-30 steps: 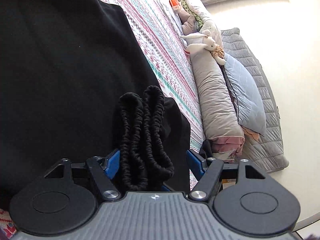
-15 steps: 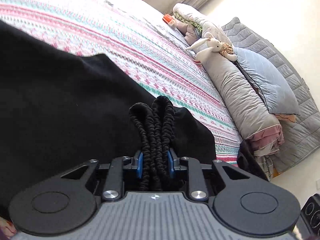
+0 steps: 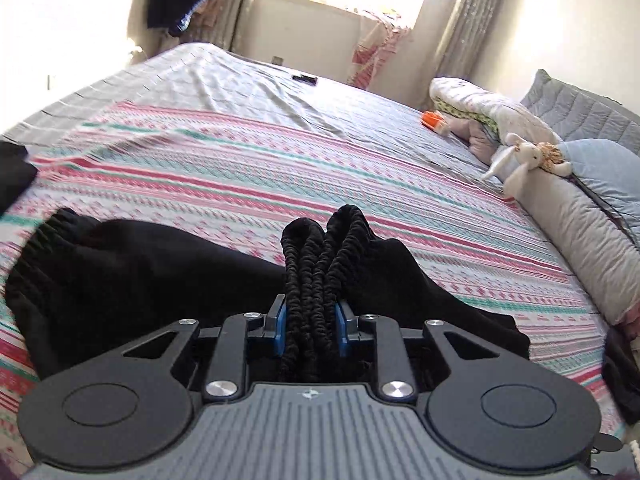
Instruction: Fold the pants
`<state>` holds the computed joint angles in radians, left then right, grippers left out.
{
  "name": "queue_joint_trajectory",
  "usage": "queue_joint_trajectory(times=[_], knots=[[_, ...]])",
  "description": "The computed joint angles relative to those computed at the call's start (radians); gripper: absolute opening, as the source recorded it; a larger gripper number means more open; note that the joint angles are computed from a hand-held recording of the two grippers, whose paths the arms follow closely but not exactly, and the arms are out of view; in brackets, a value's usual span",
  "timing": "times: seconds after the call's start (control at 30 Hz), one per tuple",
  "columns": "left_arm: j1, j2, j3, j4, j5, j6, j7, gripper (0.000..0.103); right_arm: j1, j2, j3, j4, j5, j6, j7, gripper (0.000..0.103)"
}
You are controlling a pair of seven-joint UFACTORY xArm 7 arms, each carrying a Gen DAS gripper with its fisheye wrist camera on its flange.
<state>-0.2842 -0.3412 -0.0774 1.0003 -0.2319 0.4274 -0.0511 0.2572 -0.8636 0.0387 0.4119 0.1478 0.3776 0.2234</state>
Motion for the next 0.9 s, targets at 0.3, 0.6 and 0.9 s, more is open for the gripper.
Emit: queue_joint_trajectory(times=[0.3,0.6,0.9], knots=[[0.123,-0.026,0.003,-0.023,0.115,-0.067,-0.132,0.036,0.049,0.164,0.024,0.066,0.011,-0.082,0.015,0.069],[0.237,-0.012,-0.033,-0.037,0.282,-0.074,-0.254,0.037,0.06,0.253,0.031,0.106,0.004,-0.138,0.022,0.069],[0.344,-0.099,-0.126,-0.082,0.521,-0.122,-0.456,0.065,0.023,0.176,0.046,0.087,-0.024,-0.095,0.057,0.079]])
